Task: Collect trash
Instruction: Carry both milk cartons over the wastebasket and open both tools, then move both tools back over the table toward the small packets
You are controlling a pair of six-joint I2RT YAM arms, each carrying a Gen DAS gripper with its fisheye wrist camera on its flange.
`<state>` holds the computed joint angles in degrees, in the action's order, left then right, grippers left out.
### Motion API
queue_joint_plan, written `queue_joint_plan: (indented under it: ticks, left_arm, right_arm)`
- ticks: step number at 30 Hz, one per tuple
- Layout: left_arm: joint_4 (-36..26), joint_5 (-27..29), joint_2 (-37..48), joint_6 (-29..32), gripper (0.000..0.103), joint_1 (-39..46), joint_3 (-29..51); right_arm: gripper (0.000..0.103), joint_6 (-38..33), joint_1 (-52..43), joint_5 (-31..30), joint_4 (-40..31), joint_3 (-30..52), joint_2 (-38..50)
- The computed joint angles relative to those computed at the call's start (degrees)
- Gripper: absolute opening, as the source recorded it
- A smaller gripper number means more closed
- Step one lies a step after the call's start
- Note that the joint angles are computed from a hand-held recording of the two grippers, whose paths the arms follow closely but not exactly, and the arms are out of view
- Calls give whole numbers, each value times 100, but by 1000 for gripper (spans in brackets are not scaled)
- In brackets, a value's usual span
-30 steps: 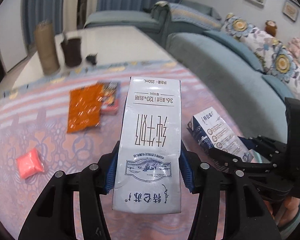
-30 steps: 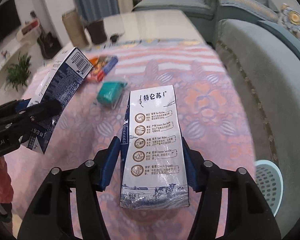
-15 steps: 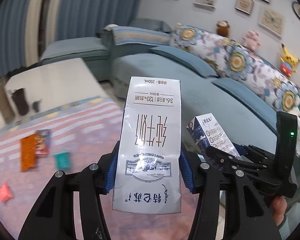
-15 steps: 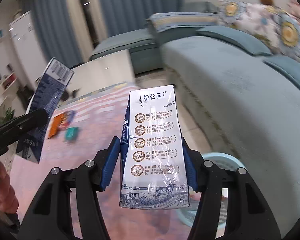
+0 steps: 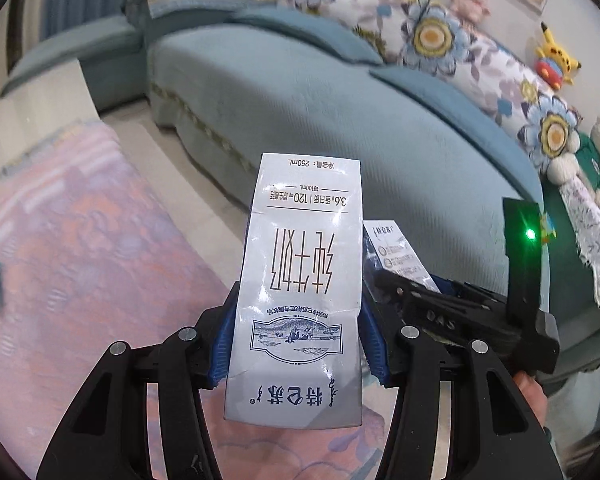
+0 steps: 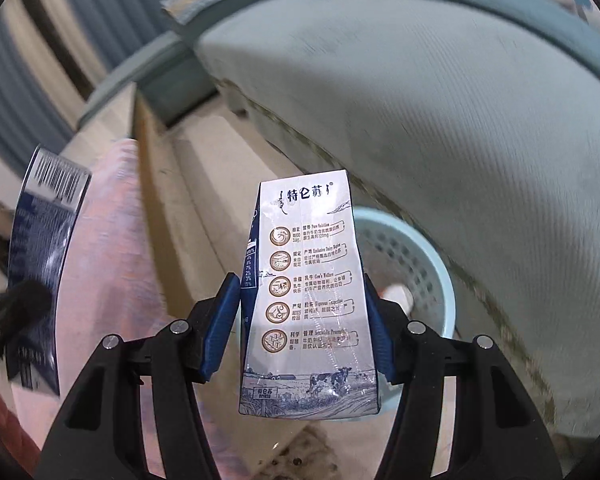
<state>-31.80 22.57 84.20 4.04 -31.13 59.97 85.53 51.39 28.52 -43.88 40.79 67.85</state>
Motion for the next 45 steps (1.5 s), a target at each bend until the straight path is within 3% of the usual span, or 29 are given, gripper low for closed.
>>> queue_joint_plan:
  ticks: [4,9,13,21,26,34,39,45]
  left_arm:
    - [213,-64,401,-54,51,-164,-105]
    - [252,249,641,-32,52,-73,-166]
    - [214,398,599,59,66,69,-211]
    - [-245,714,97,247,67,585,-163]
    - [-710,1084,-460,557,67,1401,-196]
    - [-1773,1719,-846,1577,67,3292,294]
    - [-2160,1989,-502,2243,67,4798,865]
    - [-2149,2038,470,2530,67,6263,1754]
  right_arm:
    - [55,-81,-547,-739,863,-802,-86]
    - [56,-91,-1149,-1802,1849,-1470,105]
    - [56,-197,-1309,-1857,1800,-1431,170]
    - [59,55,-1038,-1573,1344,-1035,283]
    - [59,314,-701,-1312,785,-756,127]
    - [59,-118,156,-478,-60,1248,1031]
    - [59,-1113,512,42,-147,3090,2193]
    - [59,-2465,723,272,58,5311,3828]
